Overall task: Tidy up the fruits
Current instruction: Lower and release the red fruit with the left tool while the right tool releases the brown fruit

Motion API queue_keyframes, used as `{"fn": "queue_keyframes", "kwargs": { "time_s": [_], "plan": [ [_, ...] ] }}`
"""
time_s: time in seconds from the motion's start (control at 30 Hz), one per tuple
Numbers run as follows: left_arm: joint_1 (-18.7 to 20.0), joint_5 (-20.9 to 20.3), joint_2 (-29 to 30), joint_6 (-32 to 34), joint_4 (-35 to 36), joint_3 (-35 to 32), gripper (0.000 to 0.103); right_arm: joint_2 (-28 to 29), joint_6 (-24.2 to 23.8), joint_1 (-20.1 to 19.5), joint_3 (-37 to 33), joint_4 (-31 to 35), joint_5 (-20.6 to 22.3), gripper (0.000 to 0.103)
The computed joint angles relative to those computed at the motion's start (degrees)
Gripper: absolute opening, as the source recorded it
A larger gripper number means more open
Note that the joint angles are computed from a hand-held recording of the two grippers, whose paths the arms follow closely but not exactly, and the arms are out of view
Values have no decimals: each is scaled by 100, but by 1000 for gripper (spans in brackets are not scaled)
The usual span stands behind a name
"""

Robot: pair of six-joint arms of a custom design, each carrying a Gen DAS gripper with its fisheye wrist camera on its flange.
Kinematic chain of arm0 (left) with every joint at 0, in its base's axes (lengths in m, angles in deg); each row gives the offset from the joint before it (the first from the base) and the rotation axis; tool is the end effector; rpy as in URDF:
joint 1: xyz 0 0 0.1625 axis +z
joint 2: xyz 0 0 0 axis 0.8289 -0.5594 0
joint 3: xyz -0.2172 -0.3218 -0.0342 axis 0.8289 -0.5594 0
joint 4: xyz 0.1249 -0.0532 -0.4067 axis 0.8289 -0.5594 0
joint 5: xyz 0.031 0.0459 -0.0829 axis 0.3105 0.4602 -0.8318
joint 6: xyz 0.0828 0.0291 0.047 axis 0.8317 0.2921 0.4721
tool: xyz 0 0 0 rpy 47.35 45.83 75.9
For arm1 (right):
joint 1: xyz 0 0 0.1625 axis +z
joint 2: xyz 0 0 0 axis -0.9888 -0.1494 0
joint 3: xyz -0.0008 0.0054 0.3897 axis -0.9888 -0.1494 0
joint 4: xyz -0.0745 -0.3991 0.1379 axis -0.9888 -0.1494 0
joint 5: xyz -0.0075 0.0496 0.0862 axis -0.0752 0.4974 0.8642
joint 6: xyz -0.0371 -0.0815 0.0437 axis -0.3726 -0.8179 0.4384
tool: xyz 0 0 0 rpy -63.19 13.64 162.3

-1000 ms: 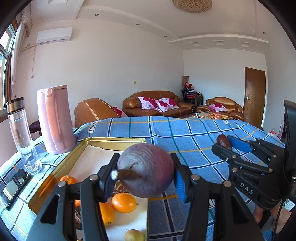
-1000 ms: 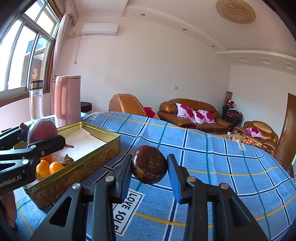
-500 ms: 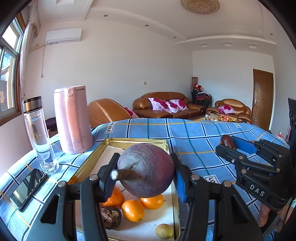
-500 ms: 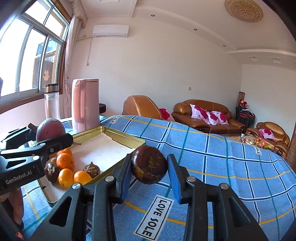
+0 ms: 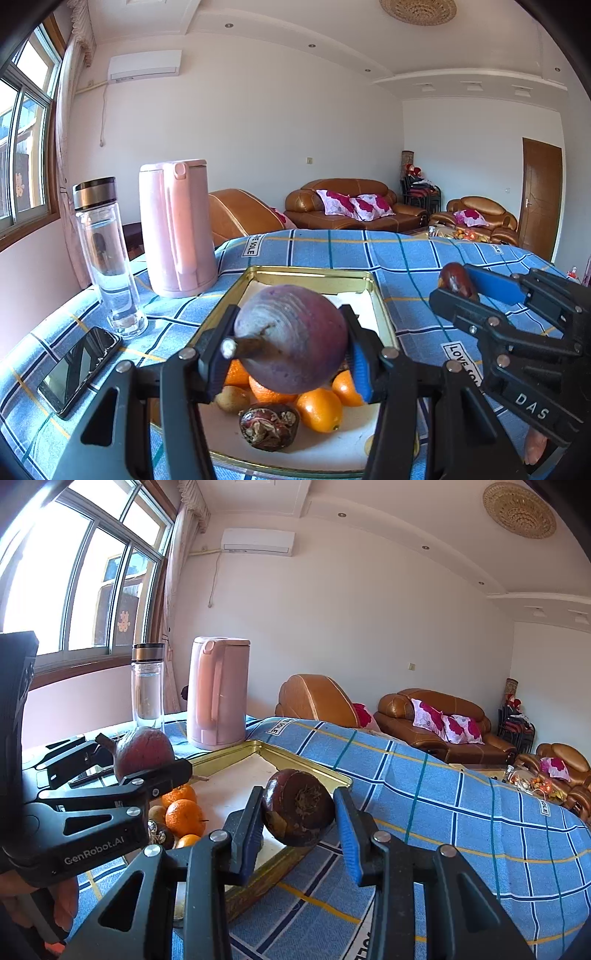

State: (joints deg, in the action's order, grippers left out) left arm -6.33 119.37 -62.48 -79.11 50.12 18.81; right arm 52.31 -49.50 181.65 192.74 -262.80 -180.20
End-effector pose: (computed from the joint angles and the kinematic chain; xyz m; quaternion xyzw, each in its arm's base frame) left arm -0.1687 -0.4788 0.0467 0.4001 0.7889 -0.4313 0.1776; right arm 0.1636 -0.4324 0.0693 0.2415 -0.7317 0.5009 0.3941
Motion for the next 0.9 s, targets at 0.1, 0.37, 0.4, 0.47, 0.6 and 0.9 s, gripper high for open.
{"fn": "queue_keyframes", "kwargs": {
  "time_s": [0.1, 0.37, 0.4, 0.47, 0.6, 0.9],
  "plan": [
    [65, -27, 0, -14, 56, -40, 55, 76, 3, 42, -95, 130, 2, 39],
    [208, -118, -58, 25, 94, -56, 55, 255, 49, 124, -296, 438, -8, 39],
    [231, -125, -56, 22, 111, -67, 55, 279, 54, 128, -316, 470, -10, 39],
    [278, -141, -56, 6, 148, -90, 55, 329, 63, 135, -366, 536, -18, 39],
    [362, -185, -36, -3, 206, -149, 55, 398, 93, 135, -431, 686, -31, 39],
    [545, -204, 148, -206, 723, -490, 55, 449, 363, 89, -639, 1492, -291, 40]
  ]
}}
